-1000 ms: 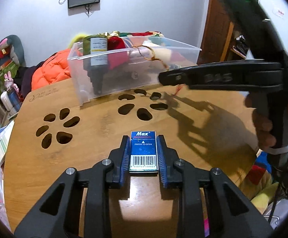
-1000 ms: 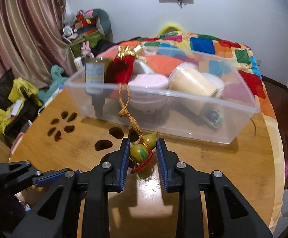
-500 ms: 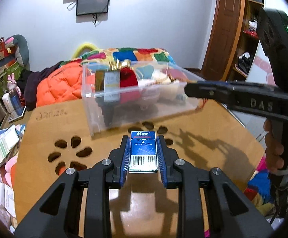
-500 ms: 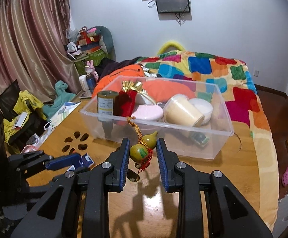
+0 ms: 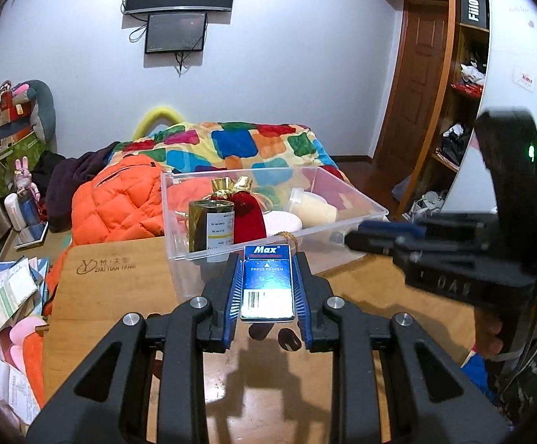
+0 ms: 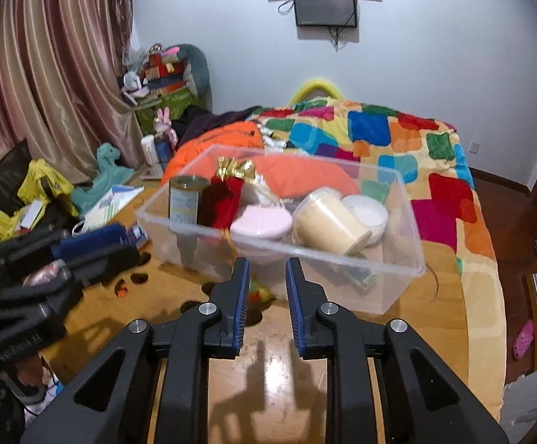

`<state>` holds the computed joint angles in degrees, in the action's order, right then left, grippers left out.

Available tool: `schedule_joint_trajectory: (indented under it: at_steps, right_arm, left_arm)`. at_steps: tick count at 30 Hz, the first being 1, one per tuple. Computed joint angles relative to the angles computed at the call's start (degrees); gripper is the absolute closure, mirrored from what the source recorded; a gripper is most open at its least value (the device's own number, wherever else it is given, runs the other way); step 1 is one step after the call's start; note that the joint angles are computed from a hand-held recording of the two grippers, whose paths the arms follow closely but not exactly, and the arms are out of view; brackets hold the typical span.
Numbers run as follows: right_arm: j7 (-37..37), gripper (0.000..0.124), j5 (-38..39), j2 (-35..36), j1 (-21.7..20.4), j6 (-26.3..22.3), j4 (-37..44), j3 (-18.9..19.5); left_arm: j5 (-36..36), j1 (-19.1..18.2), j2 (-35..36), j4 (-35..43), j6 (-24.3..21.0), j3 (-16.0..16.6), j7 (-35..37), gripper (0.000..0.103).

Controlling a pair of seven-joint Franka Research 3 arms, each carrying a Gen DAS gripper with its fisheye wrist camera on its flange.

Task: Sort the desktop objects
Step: 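Lift and carry the card pack and gourd ornament over the clear box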

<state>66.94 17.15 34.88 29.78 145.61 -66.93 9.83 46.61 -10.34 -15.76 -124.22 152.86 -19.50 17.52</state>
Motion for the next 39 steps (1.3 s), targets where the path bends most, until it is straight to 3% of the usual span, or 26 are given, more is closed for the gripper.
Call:
schedule_joint_trajectory:
  at_steps: [4,11,14,17,19,21,26,34,39]
  right_arm:
    - [-0.92,0.104,-0.4,1.28,0.3,-3.05,1.04,0.11]
    - [0.16,0.102,-3.51,7.84,2.64,-11.68,9.85,-1.13]
    - [1.75,0.091,-6.05,10.86,4.46,-13.24,14.22,-2.79]
    - [2.07,0.09,-6.65,15.58,4.87,-18.21,22.13,-2.6]
    - [1.04,0.092,-7.62,14.95,5.51,-16.51,20.37,-3.22]
    - [0.37,0.102,-7.6,14.25,5.41,-16.4,19.35,-2.92]
    - [2.03,0.102,-6.27,13.61,4.63,-15.89,18.29,-2.5]
    - [0.91,0.102,1.12,6.74,0.49,-9.18,8.17,0.78]
    - [0.61,0.102,5.12,5.62,-1.38,-8.9,8.17,1.96]
  left_arm:
    - [-0.65,0.05,0.14,-0.75,0.44,0.31,-0.43,0.077]
    - [-1.5,-0.17,-0.16,-2.39,1.19,0.41,-0.93,0.077]
    - [-1.49,0.07,-0.82,-3.21,1.73,0.36,-1.7,0.077]
    - [-1.65,0.35,-1.6,-4.24,2.42,0.34,-2.35,0.077]
    - [-2.0,0.46,-1.85,-4.62,2.55,0.28,-2.34,0.077]
    - [-2.32,0.6,-2.06,-4.96,2.85,0.33,-2.31,0.077]
    - [-2.37,1.16,-2.64,-5.55,3.45,-0.01,-2.87,0.077]
    - [-1.03,2.12,-2.78,-4.4,3.34,-0.56,-3.58,0.077]
    - [0.13,2.39,-2.37,-2.91,3.21,-0.72,-3.39,0.077]
